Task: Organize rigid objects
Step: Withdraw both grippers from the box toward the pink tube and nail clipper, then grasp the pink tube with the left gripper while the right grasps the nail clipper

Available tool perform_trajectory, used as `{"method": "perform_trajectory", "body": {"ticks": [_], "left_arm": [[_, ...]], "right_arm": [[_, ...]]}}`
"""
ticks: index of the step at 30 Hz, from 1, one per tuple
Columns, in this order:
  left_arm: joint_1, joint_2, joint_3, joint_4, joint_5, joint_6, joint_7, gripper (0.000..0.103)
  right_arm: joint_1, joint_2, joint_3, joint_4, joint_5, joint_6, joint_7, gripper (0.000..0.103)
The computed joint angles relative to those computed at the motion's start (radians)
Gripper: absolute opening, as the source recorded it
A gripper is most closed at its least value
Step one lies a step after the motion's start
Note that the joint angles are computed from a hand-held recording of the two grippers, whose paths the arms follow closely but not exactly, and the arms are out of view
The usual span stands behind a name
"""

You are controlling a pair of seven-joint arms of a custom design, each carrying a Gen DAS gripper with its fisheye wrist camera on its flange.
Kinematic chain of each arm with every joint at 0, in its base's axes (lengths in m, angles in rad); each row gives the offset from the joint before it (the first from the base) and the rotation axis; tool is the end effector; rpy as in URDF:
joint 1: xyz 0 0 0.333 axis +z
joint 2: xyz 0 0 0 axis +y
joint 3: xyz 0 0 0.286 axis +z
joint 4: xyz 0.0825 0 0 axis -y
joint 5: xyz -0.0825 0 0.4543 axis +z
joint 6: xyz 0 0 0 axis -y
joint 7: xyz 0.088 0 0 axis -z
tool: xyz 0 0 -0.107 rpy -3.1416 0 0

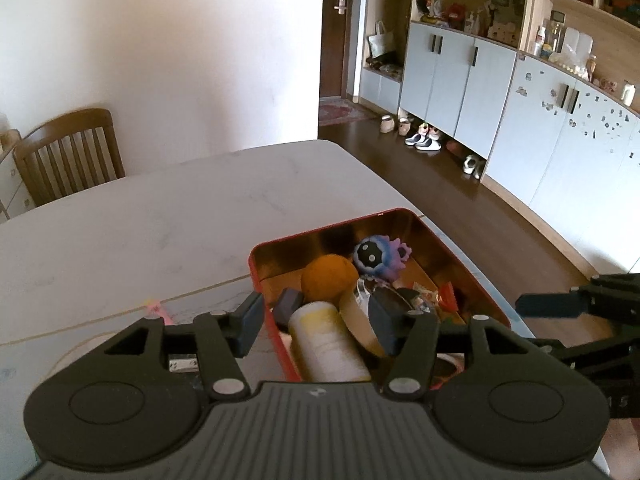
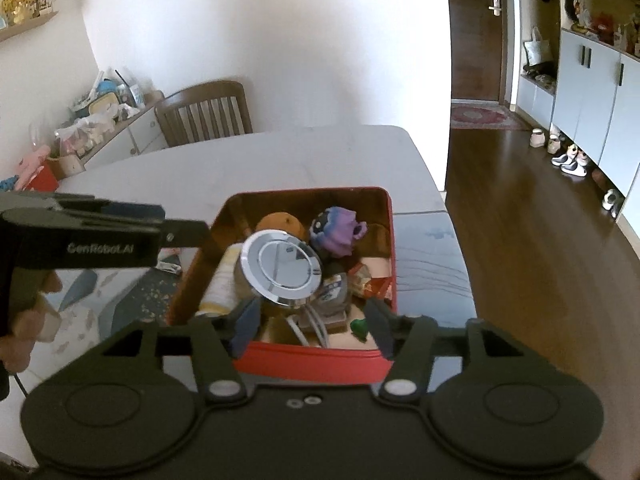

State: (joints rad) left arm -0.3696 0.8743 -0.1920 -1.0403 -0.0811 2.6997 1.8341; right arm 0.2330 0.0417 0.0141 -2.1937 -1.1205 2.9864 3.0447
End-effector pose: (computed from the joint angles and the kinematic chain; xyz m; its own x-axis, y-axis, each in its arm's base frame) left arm 0.7660 -0.4026 0.3712 -0.6055 -0.7951 0.0338 -0.5617 0.3969 -0.7260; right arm 0.5815 0.2120 0.3506 -0.0945 -0.9802 -0.1740 -0.6572 0.1927 -0.7287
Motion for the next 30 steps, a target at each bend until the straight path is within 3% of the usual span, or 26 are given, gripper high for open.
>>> {"method": "perform_trajectory", "body": {"ticks": [5,8,13,18,25,30], "left_arm": [[0.049,-0.075,-0.032,-0.112,-0.037,0.022,0.050,0.057],[0.079,-0.117,-0.047,-0.179,-0.063,0.042,0.087,0.068],[0.131,-0.165,-0.068,-0.257,-0.114,0.065,0.149,0.069],[0.185,-0.204,-0.094,-0.326,-0.173,0.107,0.232,0.082],[0.241,-0.191,-0.109,-0.308,-0.241,0.092,0.315,0.082],[0.256,-0.134,-0.103,-0.220,-0.263,0.050,0.343,0.082]], "right_arm": [[0.017,-0.006,0.014,0.011,-0.037,-0.037,0.072,0.075],[0.032,-0.001,0.024,0.029,-0.059,-0.070,0.118,0.083],[0.061,0.025,0.036,0.070,-0.072,-0.101,0.153,0.091],[0.106,0.065,0.039,0.124,-0.092,-0.150,0.194,0.101],[0.169,0.143,0.031,0.225,-0.128,-0.181,0.226,0.103],[0.210,0.230,0.020,0.321,-0.057,-0.177,0.137,0.103]]}}
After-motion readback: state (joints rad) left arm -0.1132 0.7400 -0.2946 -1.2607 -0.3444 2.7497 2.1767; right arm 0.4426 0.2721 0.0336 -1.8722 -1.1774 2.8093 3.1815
